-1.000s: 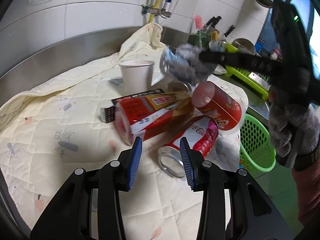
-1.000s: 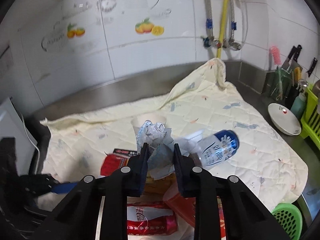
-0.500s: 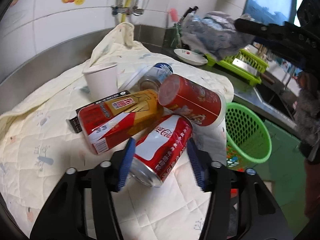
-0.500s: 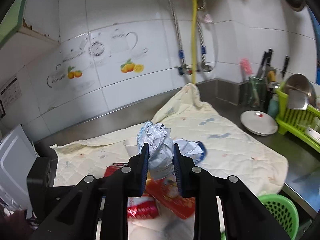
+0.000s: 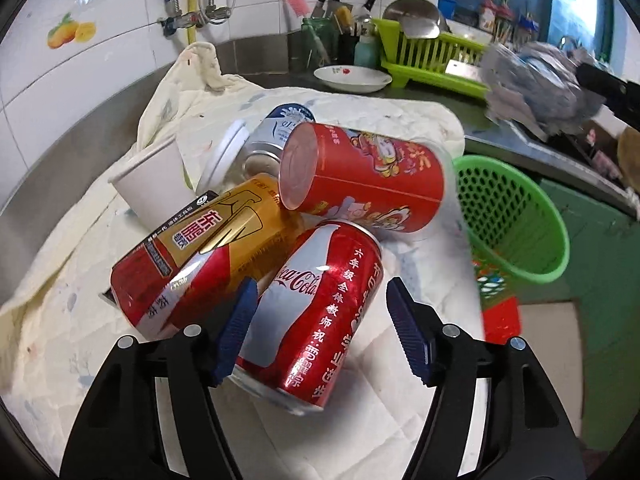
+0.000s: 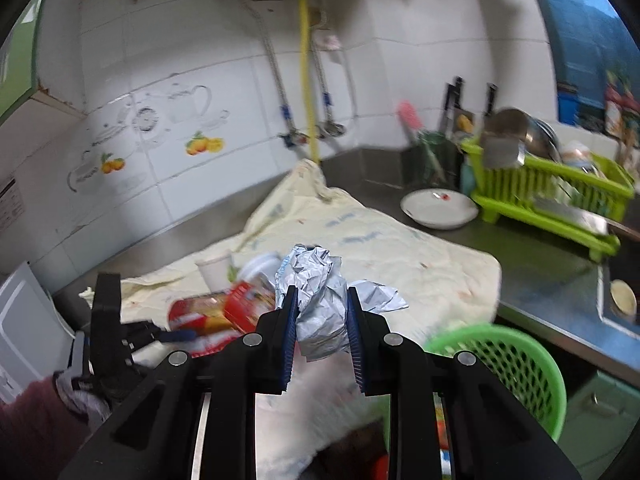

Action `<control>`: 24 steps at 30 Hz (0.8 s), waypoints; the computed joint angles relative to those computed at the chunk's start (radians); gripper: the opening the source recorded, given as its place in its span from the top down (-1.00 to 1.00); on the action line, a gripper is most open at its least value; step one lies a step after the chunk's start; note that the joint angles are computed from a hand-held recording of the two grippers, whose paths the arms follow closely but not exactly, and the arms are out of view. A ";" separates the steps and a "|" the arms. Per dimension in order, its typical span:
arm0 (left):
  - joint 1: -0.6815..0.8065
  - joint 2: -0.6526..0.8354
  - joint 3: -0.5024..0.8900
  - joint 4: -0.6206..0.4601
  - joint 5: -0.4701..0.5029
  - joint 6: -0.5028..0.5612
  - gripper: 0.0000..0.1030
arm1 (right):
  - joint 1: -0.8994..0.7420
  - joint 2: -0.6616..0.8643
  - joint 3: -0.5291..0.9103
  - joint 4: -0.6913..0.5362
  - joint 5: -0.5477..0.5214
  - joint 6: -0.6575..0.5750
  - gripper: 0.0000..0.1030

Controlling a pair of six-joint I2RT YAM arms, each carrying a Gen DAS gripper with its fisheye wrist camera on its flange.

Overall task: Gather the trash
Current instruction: 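Carry the foil into the green basket with the right tool while the left tool grasps the Coca-Cola can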

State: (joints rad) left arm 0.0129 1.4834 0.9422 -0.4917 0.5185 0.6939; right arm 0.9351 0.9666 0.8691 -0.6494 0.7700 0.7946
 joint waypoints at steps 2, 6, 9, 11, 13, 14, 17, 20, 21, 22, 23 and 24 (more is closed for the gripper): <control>-0.004 0.012 0.009 0.004 -0.011 0.005 -0.29 | 0.015 -0.037 -0.028 -0.061 0.022 0.063 0.56; 0.000 0.045 0.039 -0.007 -0.024 0.012 -0.31 | 0.034 -0.100 -0.086 -0.143 0.041 0.167 0.56; -0.002 0.054 0.047 -0.014 -0.022 0.039 -0.33 | 0.046 -0.138 -0.123 -0.189 0.044 0.234 0.56; -0.009 0.055 0.047 -0.017 -0.025 0.062 -0.33 | 0.052 -0.151 -0.142 -0.207 0.044 0.266 0.56; -0.016 0.055 0.042 -0.020 -0.025 0.084 -0.33 | 0.062 -0.161 -0.154 -0.223 0.047 0.295 0.56; -0.021 0.056 0.041 -0.019 -0.030 0.093 -0.34 | 0.068 -0.169 -0.164 -0.232 0.047 0.313 0.56; -0.039 0.065 0.038 -0.005 -0.053 0.094 -0.34 | 0.078 -0.178 -0.186 -0.249 0.043 0.353 0.56; -0.044 0.077 0.044 -0.004 -0.059 0.096 -0.36 | 0.070 -0.187 -0.210 -0.261 0.031 0.377 0.55; -0.045 0.079 0.045 -0.004 -0.060 0.097 -0.36 | 0.068 -0.194 -0.219 -0.262 0.023 0.385 0.55; -0.048 0.080 0.043 0.002 -0.064 0.098 -0.37 | 0.066 -0.197 -0.225 -0.265 0.019 0.390 0.55; -0.051 0.081 0.040 0.010 -0.070 0.098 -0.37 | 0.069 -0.197 -0.233 -0.273 0.019 0.404 0.55; -0.054 0.081 0.037 0.015 -0.075 0.101 -0.38 | 0.067 -0.200 -0.239 -0.275 0.014 0.407 0.55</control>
State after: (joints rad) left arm -0.0411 1.5644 0.9792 -0.4766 0.4430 0.7945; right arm 1.0020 0.7665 0.6301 -0.9243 0.7840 1.2021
